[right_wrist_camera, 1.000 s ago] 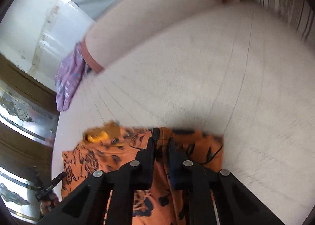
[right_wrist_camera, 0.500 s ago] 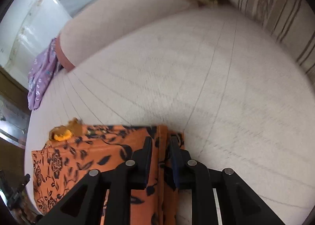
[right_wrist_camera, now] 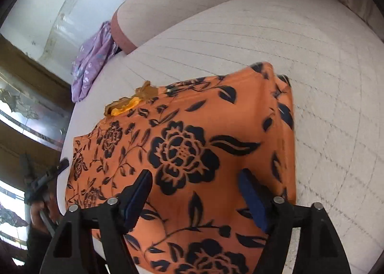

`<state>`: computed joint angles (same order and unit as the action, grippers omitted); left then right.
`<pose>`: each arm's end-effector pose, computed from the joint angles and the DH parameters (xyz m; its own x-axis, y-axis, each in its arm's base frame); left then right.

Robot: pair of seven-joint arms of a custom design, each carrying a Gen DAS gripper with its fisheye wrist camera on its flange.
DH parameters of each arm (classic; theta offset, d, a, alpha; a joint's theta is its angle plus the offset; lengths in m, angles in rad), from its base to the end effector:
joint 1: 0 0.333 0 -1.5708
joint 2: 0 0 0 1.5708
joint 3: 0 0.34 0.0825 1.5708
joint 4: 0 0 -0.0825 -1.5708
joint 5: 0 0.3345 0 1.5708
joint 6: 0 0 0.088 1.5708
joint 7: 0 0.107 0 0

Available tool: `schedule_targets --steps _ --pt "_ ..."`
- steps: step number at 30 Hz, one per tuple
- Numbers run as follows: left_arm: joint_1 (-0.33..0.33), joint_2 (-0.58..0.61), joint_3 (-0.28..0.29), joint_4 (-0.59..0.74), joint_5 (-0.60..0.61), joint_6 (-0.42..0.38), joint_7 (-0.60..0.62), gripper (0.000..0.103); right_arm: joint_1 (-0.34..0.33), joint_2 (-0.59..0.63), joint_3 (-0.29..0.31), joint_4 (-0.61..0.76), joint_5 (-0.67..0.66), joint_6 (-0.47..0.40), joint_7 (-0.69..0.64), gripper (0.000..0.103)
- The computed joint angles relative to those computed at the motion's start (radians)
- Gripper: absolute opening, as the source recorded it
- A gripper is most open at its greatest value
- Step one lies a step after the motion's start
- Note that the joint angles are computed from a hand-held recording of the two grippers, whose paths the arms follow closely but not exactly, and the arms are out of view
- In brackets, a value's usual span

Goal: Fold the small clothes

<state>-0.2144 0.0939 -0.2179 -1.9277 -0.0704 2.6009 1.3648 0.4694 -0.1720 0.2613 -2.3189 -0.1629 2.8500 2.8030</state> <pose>0.5318 -0.2383 0.5521 -0.2193 -0.9563 0.1935 -0.8509 0.0905 -0.5174 0.3510 0.3361 0.5404 -0.1821 -0.8287 -0.5292 -0.8251 0.4215 -0.3761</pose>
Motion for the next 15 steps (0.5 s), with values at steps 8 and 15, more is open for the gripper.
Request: schedule_targets --steps 8,15 --pt "-0.061 0.187 0.056 0.248 0.238 -0.142 -0.157 0.015 -0.029 -0.061 0.024 -0.103 0.001 0.082 0.081 0.063" --pt "-0.036 -0.02 0.015 0.016 0.221 0.027 -0.15 0.054 -0.084 -0.137 0.08 -0.104 -0.047 0.029 0.155 0.065"
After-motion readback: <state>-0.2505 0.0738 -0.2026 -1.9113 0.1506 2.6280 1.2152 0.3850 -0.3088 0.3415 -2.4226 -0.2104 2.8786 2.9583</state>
